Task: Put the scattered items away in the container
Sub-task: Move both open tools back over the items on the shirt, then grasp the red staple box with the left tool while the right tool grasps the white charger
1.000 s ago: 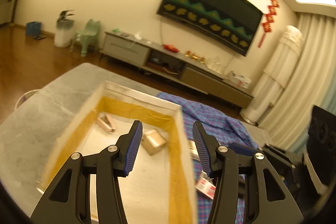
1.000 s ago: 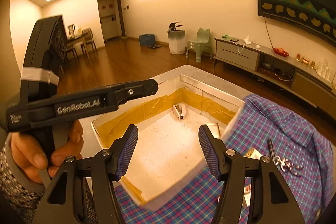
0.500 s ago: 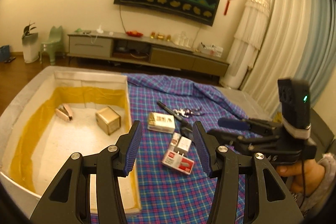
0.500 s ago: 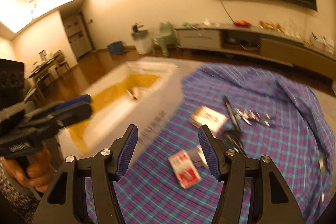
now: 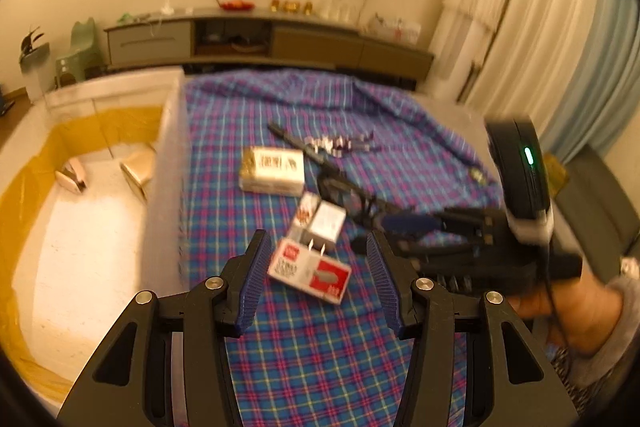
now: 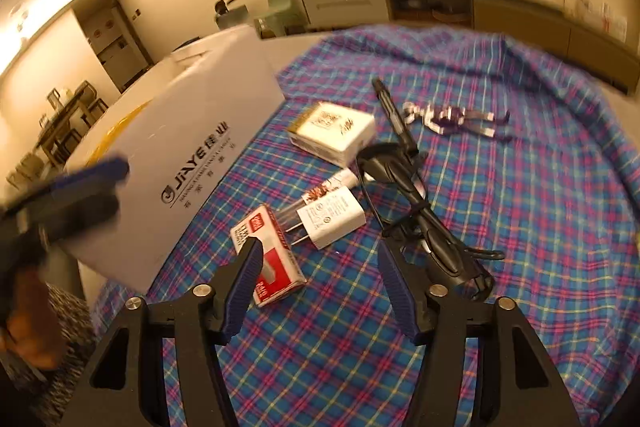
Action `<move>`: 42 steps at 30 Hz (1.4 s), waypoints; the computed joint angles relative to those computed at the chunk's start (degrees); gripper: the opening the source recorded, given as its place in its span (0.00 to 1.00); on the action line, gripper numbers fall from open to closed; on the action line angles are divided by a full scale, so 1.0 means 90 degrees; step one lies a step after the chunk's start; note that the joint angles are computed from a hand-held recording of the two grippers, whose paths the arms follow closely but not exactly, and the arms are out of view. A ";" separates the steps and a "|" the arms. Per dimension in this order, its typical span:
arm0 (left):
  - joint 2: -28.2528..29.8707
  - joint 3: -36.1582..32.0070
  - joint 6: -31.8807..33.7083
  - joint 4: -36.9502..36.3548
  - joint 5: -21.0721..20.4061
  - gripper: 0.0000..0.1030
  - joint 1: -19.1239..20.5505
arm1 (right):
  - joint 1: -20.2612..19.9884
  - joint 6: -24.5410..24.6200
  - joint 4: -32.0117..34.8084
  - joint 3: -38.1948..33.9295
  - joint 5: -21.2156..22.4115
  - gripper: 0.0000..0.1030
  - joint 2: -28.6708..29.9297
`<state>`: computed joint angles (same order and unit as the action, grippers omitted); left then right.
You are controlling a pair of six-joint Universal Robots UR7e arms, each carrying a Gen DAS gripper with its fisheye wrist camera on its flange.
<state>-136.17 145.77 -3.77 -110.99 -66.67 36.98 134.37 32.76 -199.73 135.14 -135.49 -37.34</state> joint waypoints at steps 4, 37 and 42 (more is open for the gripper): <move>0.0149 0.0176 0.0157 -0.0200 -0.0089 0.51 0.0281 | -0.0767 -0.0023 -0.0530 0.0101 0.0867 0.42 0.0067; 0.1045 0.0904 -0.0847 -0.1257 0.0776 0.58 0.0566 | -0.0331 0.0385 0.1506 0.0269 -0.0035 0.42 -0.0476; 0.1178 0.1115 -0.1029 -0.1313 0.1025 0.58 0.0134 | -0.0347 0.0517 0.0942 0.0319 0.0020 0.44 -0.0203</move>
